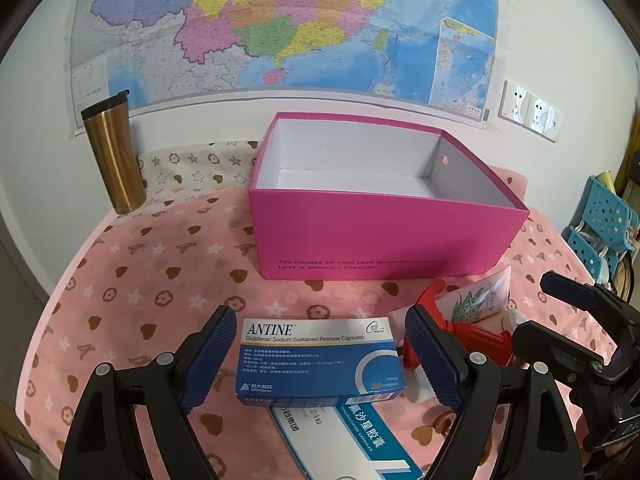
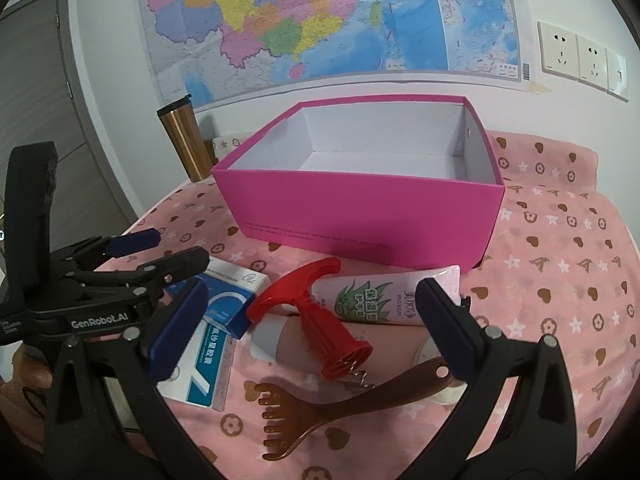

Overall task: Organize rigid objects
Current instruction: 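Move the right gripper toward the red T-handle corkscrew, then close the right gripper around the red corkscrew's stem and lift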

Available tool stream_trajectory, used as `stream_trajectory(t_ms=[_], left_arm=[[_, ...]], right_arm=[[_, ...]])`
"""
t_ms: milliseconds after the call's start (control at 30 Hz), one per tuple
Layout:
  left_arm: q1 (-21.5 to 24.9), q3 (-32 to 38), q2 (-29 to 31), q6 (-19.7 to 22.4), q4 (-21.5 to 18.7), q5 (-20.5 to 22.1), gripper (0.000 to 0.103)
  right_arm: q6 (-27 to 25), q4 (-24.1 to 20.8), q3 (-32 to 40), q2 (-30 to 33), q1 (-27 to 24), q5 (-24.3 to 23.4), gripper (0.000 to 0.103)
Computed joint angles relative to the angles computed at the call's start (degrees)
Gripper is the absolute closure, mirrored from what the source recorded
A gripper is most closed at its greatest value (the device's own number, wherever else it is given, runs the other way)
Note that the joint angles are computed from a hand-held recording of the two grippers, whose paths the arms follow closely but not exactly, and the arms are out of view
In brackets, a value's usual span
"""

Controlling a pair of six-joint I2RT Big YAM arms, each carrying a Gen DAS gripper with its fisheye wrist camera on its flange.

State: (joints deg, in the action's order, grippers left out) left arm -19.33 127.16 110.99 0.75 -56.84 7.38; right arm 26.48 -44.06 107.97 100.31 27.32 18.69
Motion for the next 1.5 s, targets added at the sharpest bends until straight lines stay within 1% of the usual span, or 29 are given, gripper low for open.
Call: stream_trajectory(t_ms=[267,400,567,667,833,967,1000,1033,1100,1200,1300,1367,1400,1433,1467,1500], left_arm=[[-0.1,-0.4,-0.2,0.1,0.3,-0.1,0.015],[0.3,0.3,0.3,-0.1,-0.3,0.2,0.015],[1.9,1.6,1.5,-0.2,-1.8,1.5,0.015],[3.0,1.8,2.2,-0.2,-2.4,1.5,0.015],[4.4,2.0,3.0,0.8,-4.2,3.3,0.015],[4.4,0.1,2.2,2.2,-3.3,4.2,0.016],[4.4,-0.4,1.9,2.4,-3.1,4.8,0.016],[4.2,-0.9,1.5,2.8,-2.6,5.5,0.016],[3.8,-2.0,0.7,3.6,-1.6,6.3,0.016],[3.1,-2.3,0.2,5.1,-0.9,8.1,0.016],[2.3,-1.4,0.7,6.4,-1.5,9.2,0.016],[1.8,-0.8,1.0,6.9,-2.0,9.3,0.016],[1.6,-0.7,1.1,6.9,-2.2,9.4,0.016],[1.5,-0.1,1.4,7.1,-2.7,9.6,0.016],[1.3,0.2,1.6,7.1,-2.9,9.7,0.016],[1.2,0.3,1.6,7.2,-3.1,9.8,0.016]], right_arm=[[0.0,0.5,-0.2,0.0,-0.1,-0.9,0.0],[-0.2,0.6,-0.1,0.3,0.0,-1.5,0.0],[-0.7,1.1,-0.5,0.3,0.1,-3.2,0.0],[-1.0,1.2,-0.6,0.6,0.3,-5.3,0.0],[-2.3,0.3,0.7,1.9,0.8,-7.4,0.005],[-2.2,0.2,0.7,2.1,0.7,-7.5,0.006],[-2.1,-0.2,0.9,2.2,0.6,-7.3,0.009],[-2.0,-0.8,1.2,2.4,0.3,-7.3,0.017],[-1.6,-2.6,1.6,2.8,-0.3,-7.7,0.024],[-1.1,-5.0,2.5,3.6,-1.1,-8.8,0.028],[-2.5,-6.2,3.5,4.5,-1.5,-9.5,0.036],[-3.6,-7.6,5.0,5.7,-1.9,-10.3,0.044],[-4.0,-8.5,6.0,6.3,-2.1,-11.0,0.048],[-4.3,-9.7,6.9,7.0,-2.3,-11.7,0.054],[-4.4,-10.9,7.9,7.7,-2.6,-12.2,0.058],[-4.5,-12.0,8.6,8.3,-2.9,-13.0,0.067]])
